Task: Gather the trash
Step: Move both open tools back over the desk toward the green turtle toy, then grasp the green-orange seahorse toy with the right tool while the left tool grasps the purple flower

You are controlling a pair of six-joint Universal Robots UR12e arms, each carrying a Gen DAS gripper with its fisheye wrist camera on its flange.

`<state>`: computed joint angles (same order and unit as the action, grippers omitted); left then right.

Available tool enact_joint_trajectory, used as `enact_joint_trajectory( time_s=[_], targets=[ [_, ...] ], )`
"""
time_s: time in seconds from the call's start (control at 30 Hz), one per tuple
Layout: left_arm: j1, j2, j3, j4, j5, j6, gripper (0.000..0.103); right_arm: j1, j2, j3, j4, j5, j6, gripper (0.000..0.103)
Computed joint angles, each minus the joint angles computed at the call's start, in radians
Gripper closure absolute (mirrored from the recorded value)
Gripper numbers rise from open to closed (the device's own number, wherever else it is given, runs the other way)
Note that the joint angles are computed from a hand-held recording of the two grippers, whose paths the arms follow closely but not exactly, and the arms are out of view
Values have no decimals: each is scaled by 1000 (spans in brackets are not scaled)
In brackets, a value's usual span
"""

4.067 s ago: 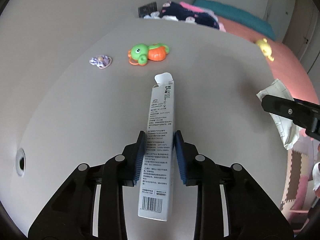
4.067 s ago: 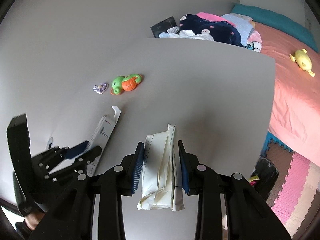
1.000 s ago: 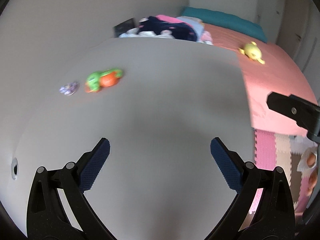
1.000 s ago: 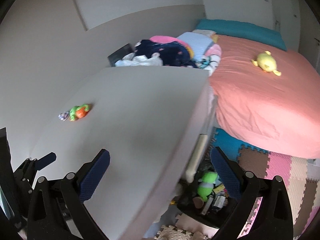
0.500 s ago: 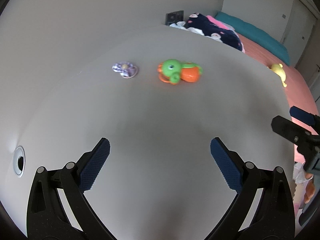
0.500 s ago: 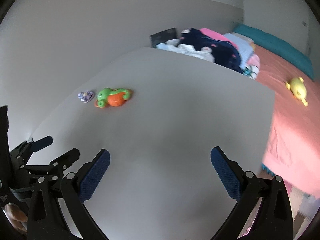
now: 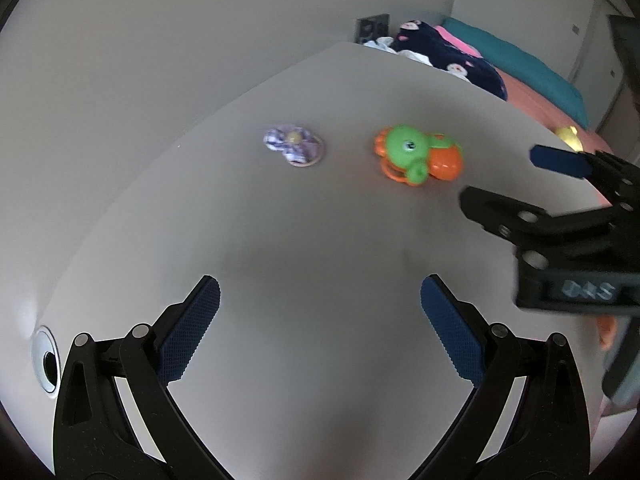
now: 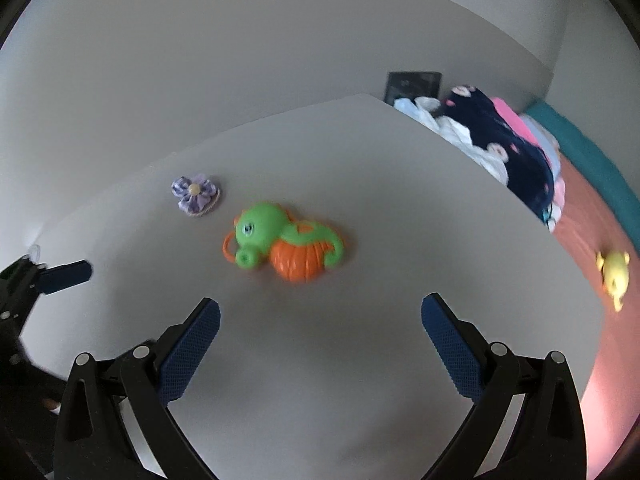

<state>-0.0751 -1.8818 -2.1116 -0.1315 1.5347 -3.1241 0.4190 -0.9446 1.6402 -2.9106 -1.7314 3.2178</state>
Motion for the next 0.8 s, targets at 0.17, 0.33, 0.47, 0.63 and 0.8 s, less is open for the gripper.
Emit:
enact_joint_trajectory(
  time_s=[0.17,0.33,0.47,0.63,0.8],
  targets=[
    [15,-1,2,-10,-21,-9,6,9,53,-74,38,-39,-101,3],
    [25,-4,8,-14,-41,-17,6,-3,79,-117,66,4,-131,16],
    [29,-7,11,-20,-47,-17,6,-13,87,-137,76,45,-118,37],
    [34,-10,15,-25,-51,-25,6,-21,86,-146,98,95,-70,57],
    [31,-16,18,-17,-44,-40,6,-15,77,-129,93,80,-14,58]
  ],
)
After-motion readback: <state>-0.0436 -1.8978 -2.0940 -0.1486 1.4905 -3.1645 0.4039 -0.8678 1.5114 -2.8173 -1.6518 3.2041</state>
